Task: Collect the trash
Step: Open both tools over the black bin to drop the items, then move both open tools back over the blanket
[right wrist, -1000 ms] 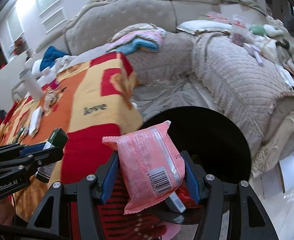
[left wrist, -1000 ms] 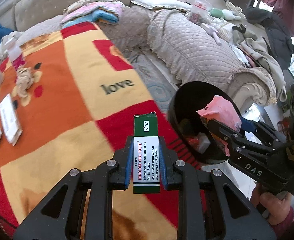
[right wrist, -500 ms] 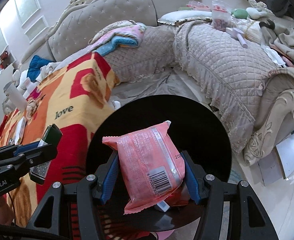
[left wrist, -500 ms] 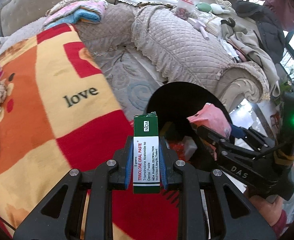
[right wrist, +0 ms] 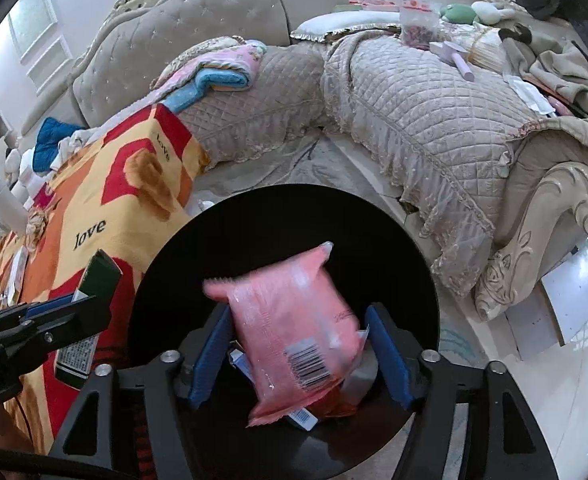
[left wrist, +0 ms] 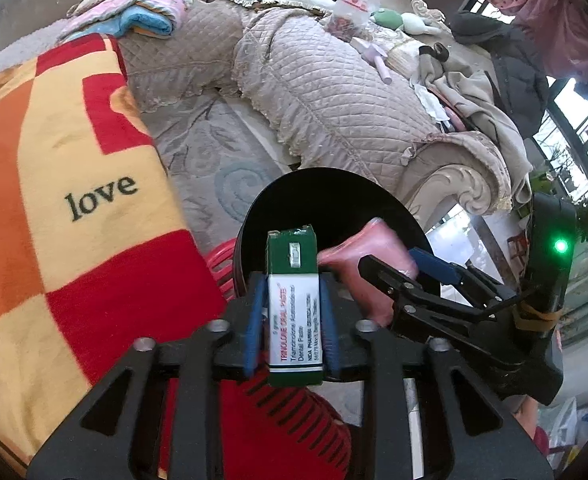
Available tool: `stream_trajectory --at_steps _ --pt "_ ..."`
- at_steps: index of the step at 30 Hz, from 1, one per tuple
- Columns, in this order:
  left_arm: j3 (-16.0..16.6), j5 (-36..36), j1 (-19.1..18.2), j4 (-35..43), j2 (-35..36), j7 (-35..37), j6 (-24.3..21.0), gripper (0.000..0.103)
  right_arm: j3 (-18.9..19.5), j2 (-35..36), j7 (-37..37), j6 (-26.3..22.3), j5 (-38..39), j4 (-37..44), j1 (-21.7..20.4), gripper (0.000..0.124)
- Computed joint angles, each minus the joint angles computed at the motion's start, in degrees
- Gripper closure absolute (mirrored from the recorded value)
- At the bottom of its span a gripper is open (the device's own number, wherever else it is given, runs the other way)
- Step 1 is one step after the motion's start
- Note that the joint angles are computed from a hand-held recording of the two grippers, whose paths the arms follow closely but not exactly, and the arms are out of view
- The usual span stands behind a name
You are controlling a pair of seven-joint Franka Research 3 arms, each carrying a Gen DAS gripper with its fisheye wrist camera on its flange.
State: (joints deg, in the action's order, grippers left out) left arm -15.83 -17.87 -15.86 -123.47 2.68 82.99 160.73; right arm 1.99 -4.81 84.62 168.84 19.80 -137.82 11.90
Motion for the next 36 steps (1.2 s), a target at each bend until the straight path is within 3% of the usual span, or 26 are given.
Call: stream_trajectory --at_steps 1,6,18,36 --pt "-0.14 -1.04 0.07 -0.19 -0.14 0.9 0.25 0.059 -0.05 -0.04 -0.15 -0.03 0.35 0.02 0.08 0.056" --pt "0.08 -2.14 0.06 -0.73 -0.8 1.48 0.06 0.059 -0.17 -0.07 0.0 -0.68 1.41 0.2 0.22 0.055" --pt "2.53 14.25 0.74 -6.07 -5.52 -12.6 -0.56 0.059 1.1 -1.63 2.07 -1.11 -1.24 -0.85 0.98 0.051" --pt "4.89 25.31 3.84 -15.96 -15.05 -23.55 -0.79 0.059 3.89 -2.13 5.24 -2.65 -5.25 0.38 4.79 0.048"
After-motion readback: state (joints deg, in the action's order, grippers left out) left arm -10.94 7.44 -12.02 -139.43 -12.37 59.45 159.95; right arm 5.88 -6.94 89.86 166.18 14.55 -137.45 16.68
